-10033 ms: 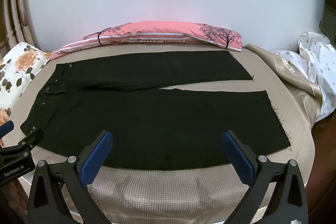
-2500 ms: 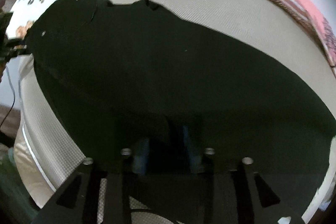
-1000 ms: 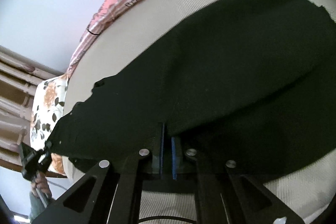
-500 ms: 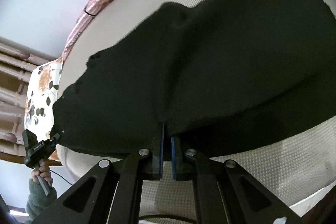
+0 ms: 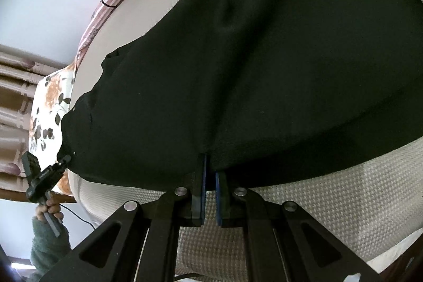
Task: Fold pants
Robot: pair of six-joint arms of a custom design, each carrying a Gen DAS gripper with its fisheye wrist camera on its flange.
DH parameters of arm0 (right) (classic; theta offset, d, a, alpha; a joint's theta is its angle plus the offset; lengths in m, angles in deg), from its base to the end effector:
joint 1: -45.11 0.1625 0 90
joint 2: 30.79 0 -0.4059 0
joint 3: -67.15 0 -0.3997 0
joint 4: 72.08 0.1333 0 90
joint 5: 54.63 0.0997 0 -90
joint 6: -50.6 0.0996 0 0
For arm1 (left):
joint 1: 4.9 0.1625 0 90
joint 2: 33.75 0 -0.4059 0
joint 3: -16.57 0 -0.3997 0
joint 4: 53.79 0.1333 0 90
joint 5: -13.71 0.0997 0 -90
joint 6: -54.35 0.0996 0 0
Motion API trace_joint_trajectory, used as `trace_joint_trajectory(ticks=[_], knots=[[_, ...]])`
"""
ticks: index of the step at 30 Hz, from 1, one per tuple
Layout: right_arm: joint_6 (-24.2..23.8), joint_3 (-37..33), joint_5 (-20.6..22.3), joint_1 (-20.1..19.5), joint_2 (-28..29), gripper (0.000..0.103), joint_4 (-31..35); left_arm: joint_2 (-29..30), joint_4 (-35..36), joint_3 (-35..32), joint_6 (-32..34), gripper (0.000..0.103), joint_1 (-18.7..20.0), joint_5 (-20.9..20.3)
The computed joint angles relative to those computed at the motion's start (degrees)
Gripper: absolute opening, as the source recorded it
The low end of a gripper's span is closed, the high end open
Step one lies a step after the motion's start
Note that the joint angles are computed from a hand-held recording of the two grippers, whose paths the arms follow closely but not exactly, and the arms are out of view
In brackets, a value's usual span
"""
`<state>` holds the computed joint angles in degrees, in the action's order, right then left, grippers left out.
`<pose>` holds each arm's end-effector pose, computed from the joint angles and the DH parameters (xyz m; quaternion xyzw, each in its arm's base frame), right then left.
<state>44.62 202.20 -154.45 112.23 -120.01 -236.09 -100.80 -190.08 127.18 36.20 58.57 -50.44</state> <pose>-0.0555 -0.4306 0.2422 -0.1626 -0.9528 0.2142 0.1408 -0.0883 -0.5726 0.1760 0.0659 0.9722 -0.1065 0.1980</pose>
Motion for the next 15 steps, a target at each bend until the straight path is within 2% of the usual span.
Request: trace_joint_trajectory(ticks=[3, 7, 12, 14, 15], knots=[[0.16, -0.20, 0.93, -0.50, -0.32, 0.005, 0.87, -0.08, -0.94, 1.21, 0.49, 0.025, -0.08, 1.43], [0.21, -0.47, 4.18, -2.19, -1.47, 0.009, 3.21, -0.97, -1.62, 2.28, -1.12, 0.029, -0.98, 2.50], [0.33, -0.23, 6.48, -4.60, -4.45, 0.027, 3.36, -3.20, 0.74, 3.49, -4.13, 0.051, -3.29, 5.82], [0.58, -0.27, 7.16, -6.22, -5.99, 0.029, 3.09, -4.28, 2.16, 4.25, -5.18, 0.052, -4.71, 8.09], [0.89, -0.33, 7.38, -7.29, -6.80, 0.031, 2.79, -5.08, 3.05, 5.04, -6.13, 0.052, -6.06, 10.53]])
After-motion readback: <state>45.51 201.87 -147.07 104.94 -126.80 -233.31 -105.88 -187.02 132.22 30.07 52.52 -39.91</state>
